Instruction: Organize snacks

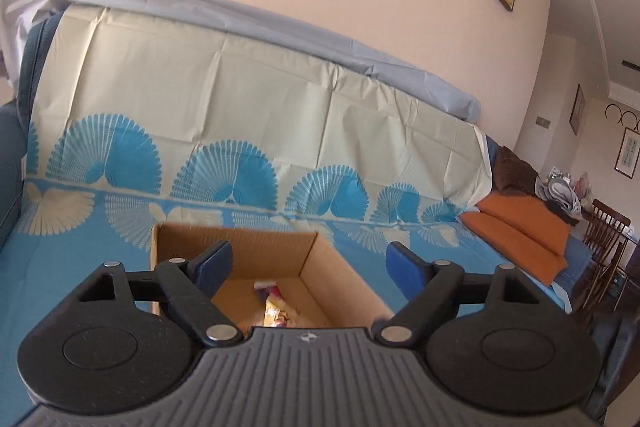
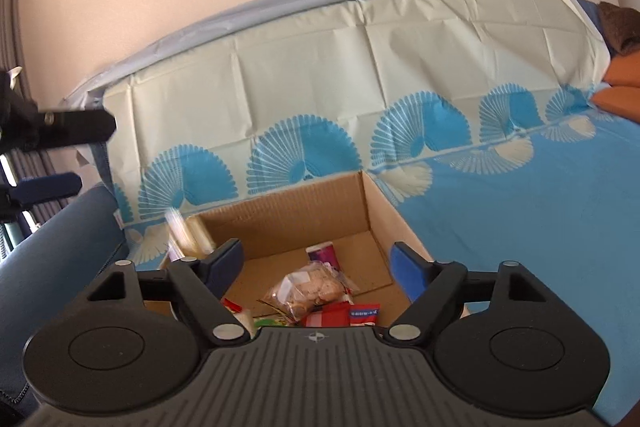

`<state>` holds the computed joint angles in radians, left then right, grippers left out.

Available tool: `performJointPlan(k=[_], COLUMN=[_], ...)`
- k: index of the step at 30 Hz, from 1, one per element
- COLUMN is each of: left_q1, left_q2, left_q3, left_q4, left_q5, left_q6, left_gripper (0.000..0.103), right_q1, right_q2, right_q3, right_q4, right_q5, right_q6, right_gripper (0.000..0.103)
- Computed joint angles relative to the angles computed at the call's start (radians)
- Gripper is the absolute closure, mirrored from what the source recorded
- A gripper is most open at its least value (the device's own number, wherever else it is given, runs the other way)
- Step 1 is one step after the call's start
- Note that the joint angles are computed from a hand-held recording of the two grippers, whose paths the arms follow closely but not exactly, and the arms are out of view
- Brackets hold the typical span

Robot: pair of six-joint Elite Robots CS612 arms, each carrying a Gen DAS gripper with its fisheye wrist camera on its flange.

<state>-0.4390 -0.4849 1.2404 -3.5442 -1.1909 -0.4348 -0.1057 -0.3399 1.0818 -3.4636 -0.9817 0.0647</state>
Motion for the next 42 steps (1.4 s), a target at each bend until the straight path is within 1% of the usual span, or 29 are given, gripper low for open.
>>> performJointPlan(k=[1, 2, 3, 5, 6, 8, 10, 12, 14, 16, 18, 20, 23, 27, 30, 33, 42], left_q1=[-0.005, -0.009, -0.016, -0.031, -0.04, -0.056, -0.064, -0.07, -0.069, -0.065, -0.068, -0.069, -0.068, -0.069, -0.072, -0.074, -0.075], left_q2=[-0.004, -0.009, -0.014, -0.023, -0.026, -0.03, -0.039, -0.048, -0.063, -0.075, -0.078, -0.08, -0.085, -0.089, -0.091, -0.093, -0.094], left_q3=[0.024, 0.05, 0.076, 0.122, 0.141, 0.172, 0.199, 0.215, 0.227, 0.235, 0.243, 0.251, 0.259, 0.253, 0.246, 0.244, 0.239], left_q4=[-0.005, -0.012, -0.016, -0.019, -0.024, -0.036, -0.043, -0.02, 0.028, 0.072, 0.085, 0.1, 0.147, 0.19, 0.201, 0.215, 0.263], left_q5=[0.012, 0.029, 0.051, 0.105, 0.135, 0.193, 0.195, 0.211, 0.192, 0.166, 0.178, 0.182, 0.157, 0.142, 0.151, 0.161, 0.162], left_q6=[-0.023, -0.048, -0.07, -0.099, -0.104, -0.083, -0.066, -0.098, -0.141, -0.156, -0.15, -0.167, -0.205, -0.212, -0.203, -0.204, -0.215], left_gripper=[0.013, 0.009, 0.005, 0.004, 0.003, 0.003, 0.003, 0.001, 0.001, 0.001, 0.001, 0.001, 0.001, 0.001, 0.001, 0.001, 0.001], right_q1=[0.0, 0.0, 0.0, 0.0, 0.0, 0.0, 0.0, -0.004, -0.008, -0.01, -0.01, -0.008, -0.007, -0.007, -0.007, -0.008, -0.009], right_q2=[-0.001, -0.002, -0.004, -0.009, -0.013, -0.025, -0.039, -0.057, -0.078, -0.096, -0.108, -0.119, -0.131, -0.132, -0.129, -0.127, -0.125], right_q3=[0.002, 0.004, 0.006, 0.014, 0.02, 0.041, 0.069, 0.102, 0.142, 0.178, 0.203, 0.221, 0.241, 0.246, 0.235, 0.228, 0.231], right_q4=[-0.004, -0.003, 0.003, 0.005, 0.003, -0.005, -0.02, -0.02, -0.019, -0.034, -0.056, -0.062, -0.06, -0.056, -0.016, -0.004, -0.019], right_q5=[-0.003, -0.009, -0.017, -0.029, -0.035, -0.052, -0.066, -0.063, -0.067, -0.075, -0.077, -0.076, -0.072, -0.079, -0.094, -0.094, -0.084], right_q6=[0.001, 0.004, 0.007, 0.013, 0.013, 0.0, -0.014, -0.016, -0.031, -0.052, -0.08, -0.111, -0.157, -0.207, -0.208, -0.195, -0.196], right_gripper=[0.013, 0.01, 0.008, 0.004, 0.003, 0.001, 0.001, 0.001, 0.001, 0.001, 0.001, 0.001, 0.001, 0.001, 0.001, 0.001, 0.001])
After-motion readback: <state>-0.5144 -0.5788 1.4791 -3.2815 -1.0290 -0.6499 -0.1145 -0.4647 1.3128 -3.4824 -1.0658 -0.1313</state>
